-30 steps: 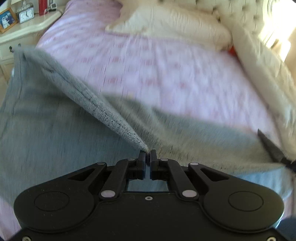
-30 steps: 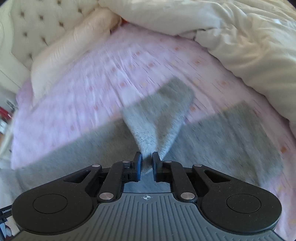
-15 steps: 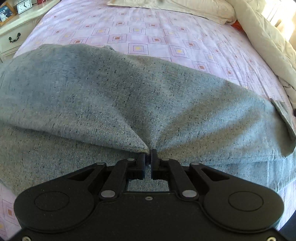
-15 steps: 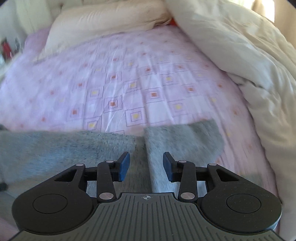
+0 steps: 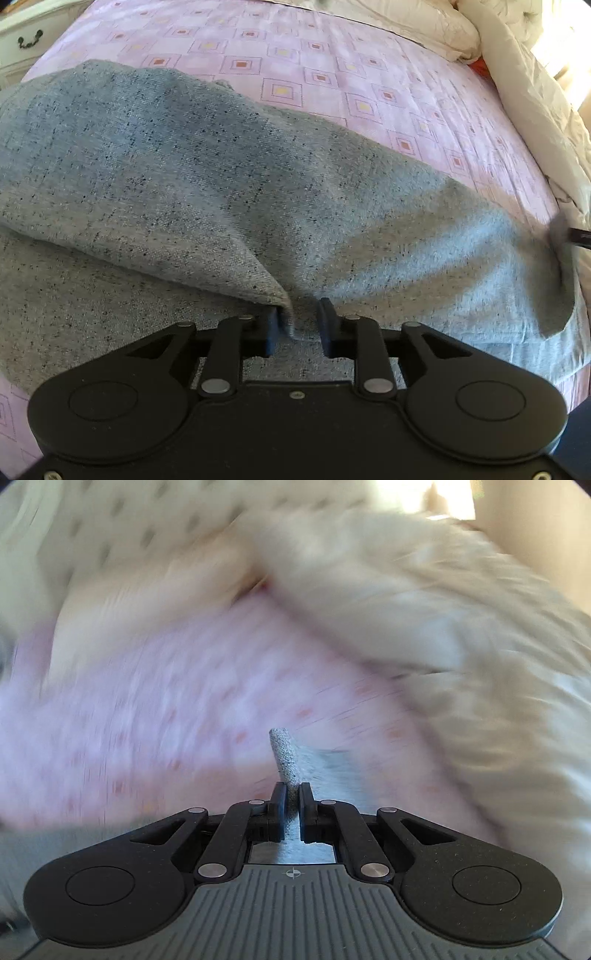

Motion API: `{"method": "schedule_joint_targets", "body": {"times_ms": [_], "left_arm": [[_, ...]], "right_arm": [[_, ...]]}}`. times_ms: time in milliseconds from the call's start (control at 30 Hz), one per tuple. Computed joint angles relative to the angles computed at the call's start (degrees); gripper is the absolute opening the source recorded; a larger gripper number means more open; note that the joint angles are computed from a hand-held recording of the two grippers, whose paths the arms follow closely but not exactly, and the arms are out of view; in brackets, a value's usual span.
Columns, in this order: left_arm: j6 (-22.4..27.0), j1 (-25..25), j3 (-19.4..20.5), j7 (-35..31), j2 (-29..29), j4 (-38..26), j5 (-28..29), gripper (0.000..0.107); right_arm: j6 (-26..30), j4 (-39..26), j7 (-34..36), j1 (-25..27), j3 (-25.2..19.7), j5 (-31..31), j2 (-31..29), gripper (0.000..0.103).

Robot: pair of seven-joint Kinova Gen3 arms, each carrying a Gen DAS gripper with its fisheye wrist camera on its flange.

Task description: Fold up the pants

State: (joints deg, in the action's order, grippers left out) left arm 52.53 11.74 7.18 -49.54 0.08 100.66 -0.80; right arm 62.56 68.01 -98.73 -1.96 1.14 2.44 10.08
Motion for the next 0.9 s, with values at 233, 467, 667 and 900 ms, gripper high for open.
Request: {"method": "schedule_joint_targets", "body": {"times_ms": [233, 467, 667, 900], "left_arm": [[-1.21, 0.0, 0.1, 1.59, -1.04, 1.43, -0.12, 0.02], [0.35, -0.24, -0.08, 1.06, -0.34, 0.18, 0.36, 0.011], [1.96, -2.96, -2.18, -4.01, -1.44, -0.36, 7.3, 0.007], [4.16, -4.65, -2.47, -5.05, -2.45, -1.58, 9.74, 0.007]], "right_arm": [[-1.08, 13.56, -3.43, 9.0, 5.09, -7.62, -9.74, 0.007], [-4.04, 23.19, -6.43, 10.49, 4.88, -8.52, -11.55, 0.007], [-5.19, 24.5, -3.48, 11.59, 5.99, -11.36, -12.21, 0.007], [-5.46, 23.47, -2.16, 11.8, 5.78, -12.07, -11.84, 0.007]]}}
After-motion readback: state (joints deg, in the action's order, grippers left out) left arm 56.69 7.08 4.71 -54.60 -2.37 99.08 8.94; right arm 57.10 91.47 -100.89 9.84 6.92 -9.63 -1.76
